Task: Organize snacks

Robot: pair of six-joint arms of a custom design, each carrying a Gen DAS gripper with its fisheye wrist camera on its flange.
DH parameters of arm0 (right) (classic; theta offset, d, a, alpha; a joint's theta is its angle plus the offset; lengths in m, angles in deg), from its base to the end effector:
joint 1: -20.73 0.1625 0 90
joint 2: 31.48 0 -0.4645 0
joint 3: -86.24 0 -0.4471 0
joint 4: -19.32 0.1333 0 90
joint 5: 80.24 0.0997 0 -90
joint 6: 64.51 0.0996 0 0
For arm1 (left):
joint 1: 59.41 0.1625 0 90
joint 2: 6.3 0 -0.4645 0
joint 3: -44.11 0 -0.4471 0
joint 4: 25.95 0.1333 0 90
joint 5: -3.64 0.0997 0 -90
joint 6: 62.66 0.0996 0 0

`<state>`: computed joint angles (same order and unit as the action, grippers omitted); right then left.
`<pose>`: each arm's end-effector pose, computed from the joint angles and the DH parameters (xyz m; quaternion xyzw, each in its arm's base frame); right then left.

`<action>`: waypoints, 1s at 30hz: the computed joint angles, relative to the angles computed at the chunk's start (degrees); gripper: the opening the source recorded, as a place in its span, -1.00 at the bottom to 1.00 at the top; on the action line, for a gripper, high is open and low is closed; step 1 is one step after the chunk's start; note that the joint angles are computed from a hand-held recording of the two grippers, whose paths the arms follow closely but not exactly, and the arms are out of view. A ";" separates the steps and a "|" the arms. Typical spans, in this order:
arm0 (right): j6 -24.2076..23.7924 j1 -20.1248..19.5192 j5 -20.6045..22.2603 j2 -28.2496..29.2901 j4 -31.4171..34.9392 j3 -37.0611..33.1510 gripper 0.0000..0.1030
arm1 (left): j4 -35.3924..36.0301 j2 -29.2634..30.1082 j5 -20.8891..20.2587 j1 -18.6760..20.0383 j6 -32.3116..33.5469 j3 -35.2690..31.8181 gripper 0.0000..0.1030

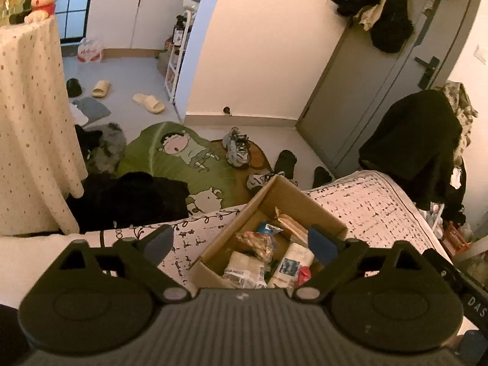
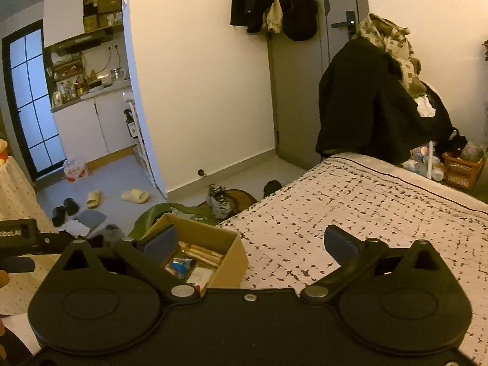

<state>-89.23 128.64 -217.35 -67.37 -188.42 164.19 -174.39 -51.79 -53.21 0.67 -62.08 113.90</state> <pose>0.3030 -0.7413 0.2151 0.0348 -0.7635 0.5426 0.3484 -0.2674 -0.8411 0.2967 0.1602 0.9060 -0.3412 0.1926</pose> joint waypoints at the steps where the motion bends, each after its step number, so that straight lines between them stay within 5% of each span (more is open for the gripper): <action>1: -0.11 0.06 -0.25 -0.16 -0.29 0.30 1.00 | -0.23 -0.38 -0.20 -0.11 0.47 0.49 0.94; 30: 8.50 1.86 -10.18 -7.12 -6.37 16.37 1.00 | -1.24 -6.44 -6.87 -0.90 11.88 8.75 1.00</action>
